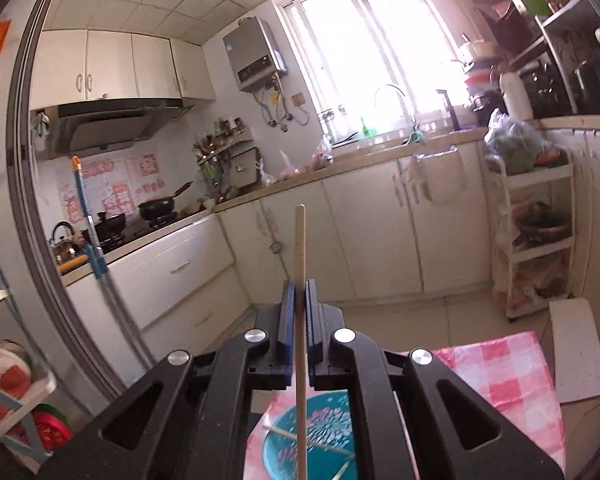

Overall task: Organize utensils
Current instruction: 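Lift the chopstick over the teal basket and open the right tool, then pull the open right tool back toward the chopstick bundle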

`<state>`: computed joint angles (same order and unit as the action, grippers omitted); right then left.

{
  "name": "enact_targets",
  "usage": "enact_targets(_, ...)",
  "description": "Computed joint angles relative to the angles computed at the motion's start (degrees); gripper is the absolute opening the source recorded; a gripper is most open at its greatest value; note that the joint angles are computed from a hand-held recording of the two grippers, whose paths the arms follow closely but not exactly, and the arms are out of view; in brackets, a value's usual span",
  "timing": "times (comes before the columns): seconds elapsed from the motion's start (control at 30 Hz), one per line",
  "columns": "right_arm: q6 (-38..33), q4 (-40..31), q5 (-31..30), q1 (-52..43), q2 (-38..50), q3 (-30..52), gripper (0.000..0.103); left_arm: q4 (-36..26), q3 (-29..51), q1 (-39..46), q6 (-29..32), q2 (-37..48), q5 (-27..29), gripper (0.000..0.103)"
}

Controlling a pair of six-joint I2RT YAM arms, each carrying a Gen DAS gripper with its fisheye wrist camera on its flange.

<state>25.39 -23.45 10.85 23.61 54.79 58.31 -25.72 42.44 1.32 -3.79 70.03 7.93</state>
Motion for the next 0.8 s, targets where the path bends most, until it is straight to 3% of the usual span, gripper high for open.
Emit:
enact_targets(0.07,-1.7,3.6,7.0,2.6,2.9,-2.1,0.006,0.1,0.1,0.1,0.0,0.3,0.3,0.088)
enact_targets(0.23,-3.1,7.3,10.1,4.4,6.6,-9.0,0.006,0.5,0.4,-0.2,-0.1,1.0,0.3,0.088)
enact_targets(0.27,-2.7,6.9,9.9,4.5,6.6,-9.8,0.010,0.6,0.5,-0.3,-0.2,1.1,0.3,0.088)
enact_targets(0.37,-1.9,4.9,11.0,6.7,3.6,-12.2,0.034,0.7,0.5,-0.2,-0.3,1.1,0.4,0.088)
enact_targets(0.43,-2.6,2.8,12.3,8.6,1.0,-12.3,0.036,0.8,0.4,-0.3,-0.5,0.9,0.3,0.088)
enact_targets(0.63,-2.0,-6.2,23.7,18.7,-9.5,-11.6,0.061,1.5,-0.2,-0.4,-0.8,-0.3,-1.4,0.088)
enact_targets(0.73,2.6,-14.2,30.6,25.5,-14.0,-11.4,0.067,1.7,-0.5,-0.2,-0.8,-0.7,-2.1,0.089)
enact_targets(0.8,9.6,-22.4,36.9,32.4,-15.9,-11.6,0.073,1.9,-0.8,-0.3,-0.7,-1.2,-2.7,0.089)
